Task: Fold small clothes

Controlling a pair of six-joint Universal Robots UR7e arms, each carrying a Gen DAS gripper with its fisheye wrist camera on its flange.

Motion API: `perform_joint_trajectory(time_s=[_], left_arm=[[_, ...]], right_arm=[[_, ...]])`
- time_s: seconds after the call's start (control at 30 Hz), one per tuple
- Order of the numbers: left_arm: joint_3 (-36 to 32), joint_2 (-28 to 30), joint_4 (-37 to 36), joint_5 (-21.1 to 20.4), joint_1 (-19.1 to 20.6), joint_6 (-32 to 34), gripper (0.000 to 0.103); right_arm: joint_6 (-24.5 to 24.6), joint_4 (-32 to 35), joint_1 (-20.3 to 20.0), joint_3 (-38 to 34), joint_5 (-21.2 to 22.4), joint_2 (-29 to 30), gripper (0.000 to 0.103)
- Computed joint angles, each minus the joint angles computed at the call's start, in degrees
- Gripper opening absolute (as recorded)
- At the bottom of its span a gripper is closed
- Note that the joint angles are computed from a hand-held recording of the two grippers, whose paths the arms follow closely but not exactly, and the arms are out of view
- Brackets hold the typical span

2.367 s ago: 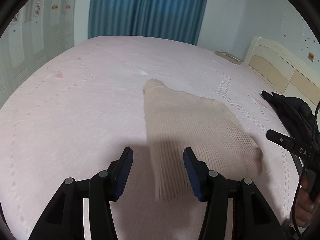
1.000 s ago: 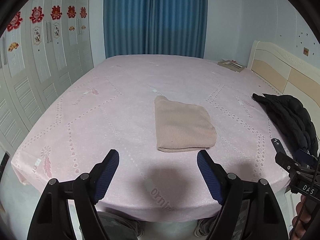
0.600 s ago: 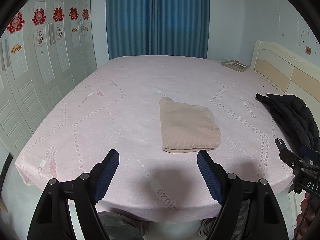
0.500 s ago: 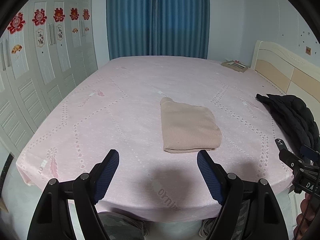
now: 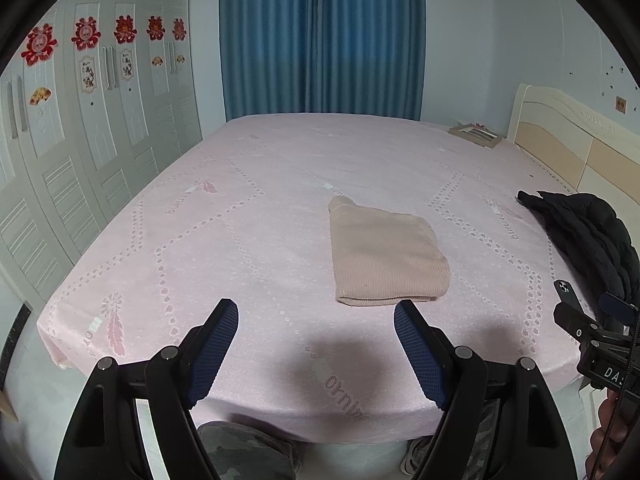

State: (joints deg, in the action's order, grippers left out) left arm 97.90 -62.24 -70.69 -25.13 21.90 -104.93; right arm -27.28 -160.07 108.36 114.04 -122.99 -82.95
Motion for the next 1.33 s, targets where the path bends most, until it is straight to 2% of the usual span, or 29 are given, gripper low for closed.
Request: perform_joint_trajectory(time_s=[0.67, 0.93, 1.33], left_arm=[[0.4, -0.4, -0.5, 0.0, -0.3, 0.4, 0.079], [0.7, -0.7, -1.2, 0.2, -0.4, 1.3, 0.079], [0.2, -1.1, -0.5, 0.6, -0.6, 1.7, 0.08]], right_arm=[[0.8, 1.0, 0.1, -0.8, -0.1, -0.6, 0.097], [0.0, -1.8, 0.7, -0.6, -1.0, -0.1, 0.097], [-0.2, -2.0, 0.9, -1.0, -0.8, -0.2, 0.097]])
